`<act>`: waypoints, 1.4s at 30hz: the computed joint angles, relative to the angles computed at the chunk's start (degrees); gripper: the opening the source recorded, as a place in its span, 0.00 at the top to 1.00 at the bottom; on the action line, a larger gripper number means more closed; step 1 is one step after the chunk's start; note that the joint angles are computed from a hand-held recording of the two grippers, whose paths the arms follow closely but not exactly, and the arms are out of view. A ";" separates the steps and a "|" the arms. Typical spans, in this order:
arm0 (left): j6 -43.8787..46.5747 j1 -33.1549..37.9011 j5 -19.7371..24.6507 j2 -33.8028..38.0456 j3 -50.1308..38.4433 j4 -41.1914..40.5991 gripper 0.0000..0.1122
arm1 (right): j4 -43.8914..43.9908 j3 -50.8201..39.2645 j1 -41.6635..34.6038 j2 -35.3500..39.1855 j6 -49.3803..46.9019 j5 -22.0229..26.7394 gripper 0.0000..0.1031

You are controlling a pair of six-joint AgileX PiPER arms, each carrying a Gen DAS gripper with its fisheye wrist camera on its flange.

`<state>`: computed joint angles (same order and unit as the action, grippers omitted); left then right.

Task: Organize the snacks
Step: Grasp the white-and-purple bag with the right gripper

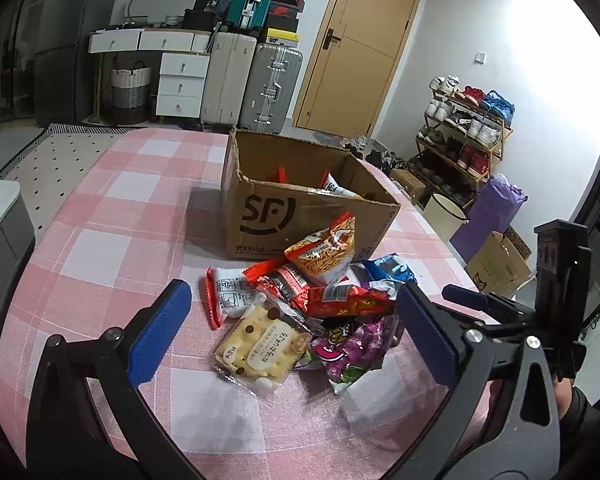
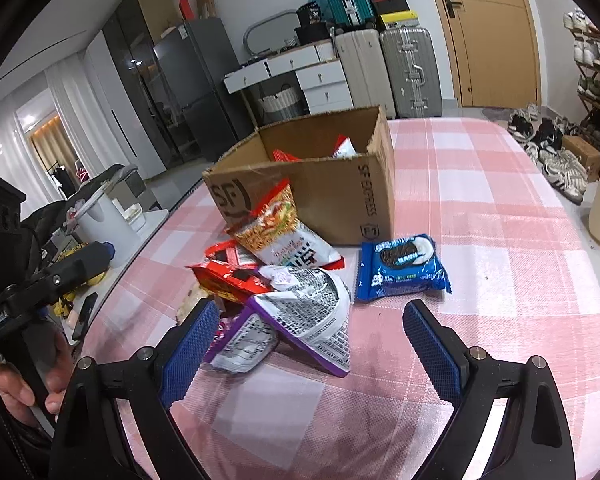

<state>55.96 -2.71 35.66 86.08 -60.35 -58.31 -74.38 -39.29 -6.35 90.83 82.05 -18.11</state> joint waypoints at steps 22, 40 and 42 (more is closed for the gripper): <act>0.12 -0.39 -0.18 7.38 -2.51 0.14 0.09 | -5.43 -8.42 -3.05 13.08 3.78 -10.01 0.37; -0.16 -0.56 -0.38 7.11 -1.96 0.09 0.09 | -2.83 -4.25 -8.49 12.93 -0.31 -18.85 0.57; -0.03 -0.54 -0.43 6.68 -1.67 0.02 0.09 | -2.31 -4.28 -8.07 12.88 -0.72 -18.13 0.57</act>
